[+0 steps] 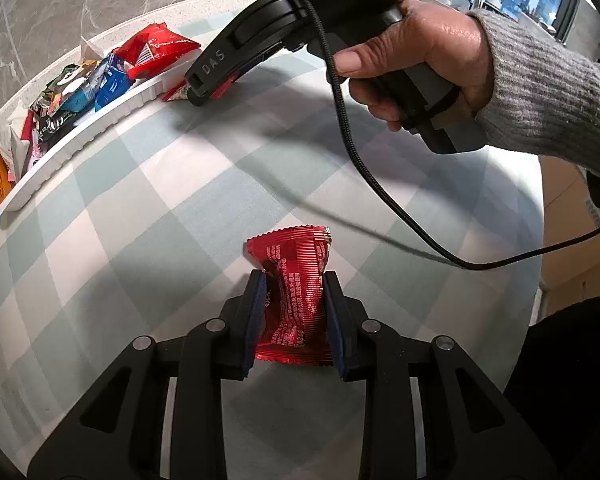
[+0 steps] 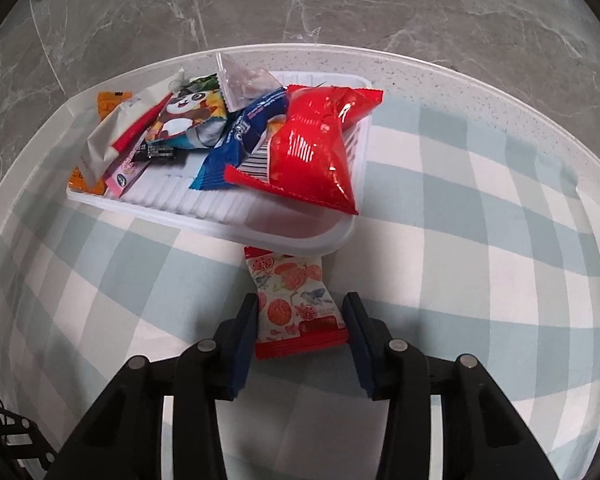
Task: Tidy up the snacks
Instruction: 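Lift both packets off the tablecloth and hold them up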
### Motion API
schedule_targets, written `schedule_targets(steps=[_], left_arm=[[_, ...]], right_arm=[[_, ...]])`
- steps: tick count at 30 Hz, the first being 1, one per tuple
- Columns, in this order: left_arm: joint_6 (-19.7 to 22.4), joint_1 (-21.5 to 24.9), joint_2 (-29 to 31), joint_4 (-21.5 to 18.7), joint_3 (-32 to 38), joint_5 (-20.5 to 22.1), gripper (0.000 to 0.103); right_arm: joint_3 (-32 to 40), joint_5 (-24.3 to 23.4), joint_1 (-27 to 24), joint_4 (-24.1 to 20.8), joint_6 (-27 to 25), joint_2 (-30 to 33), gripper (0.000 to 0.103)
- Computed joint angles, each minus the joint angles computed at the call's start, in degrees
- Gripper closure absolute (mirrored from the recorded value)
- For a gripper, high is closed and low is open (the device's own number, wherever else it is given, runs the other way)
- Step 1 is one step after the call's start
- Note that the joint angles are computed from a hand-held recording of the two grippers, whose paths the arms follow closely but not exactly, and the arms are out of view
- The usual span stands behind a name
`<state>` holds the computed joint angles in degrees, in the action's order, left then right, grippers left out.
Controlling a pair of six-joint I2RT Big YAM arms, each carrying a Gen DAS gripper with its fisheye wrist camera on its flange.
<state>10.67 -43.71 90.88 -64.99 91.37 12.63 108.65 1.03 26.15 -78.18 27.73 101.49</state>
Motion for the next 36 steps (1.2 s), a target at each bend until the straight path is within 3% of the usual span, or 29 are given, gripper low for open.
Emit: schedule_targets(steps=[9, 22, 29, 36], left_arm=[[-0.85, 2.00, 0.07, 0.46, -0.39, 4.97, 0.077], [-6.81, 6.67, 1.65, 0.05, 1.91, 15.33, 0.081], [-5.41, 5.64, 2.69, -2.24, 3.65, 12.31, 0.081], [-0.70, 3.40, 3.69, -4.75, 5.05, 7.18, 0.074]], right_arm=[[-5.85, -7.95, -0.84, 5.28, 7.23, -4.60, 0.058], [-14.41, -16.85, -1.80, 13.14, 18.40, -11.68, 0.058], [-14.91, -16.38, -0.85, 11.99, 18.26, -12.31, 0.058], [-14.67, -15.01, 0.14, 11.26, 16.94, -11.98, 0.058]])
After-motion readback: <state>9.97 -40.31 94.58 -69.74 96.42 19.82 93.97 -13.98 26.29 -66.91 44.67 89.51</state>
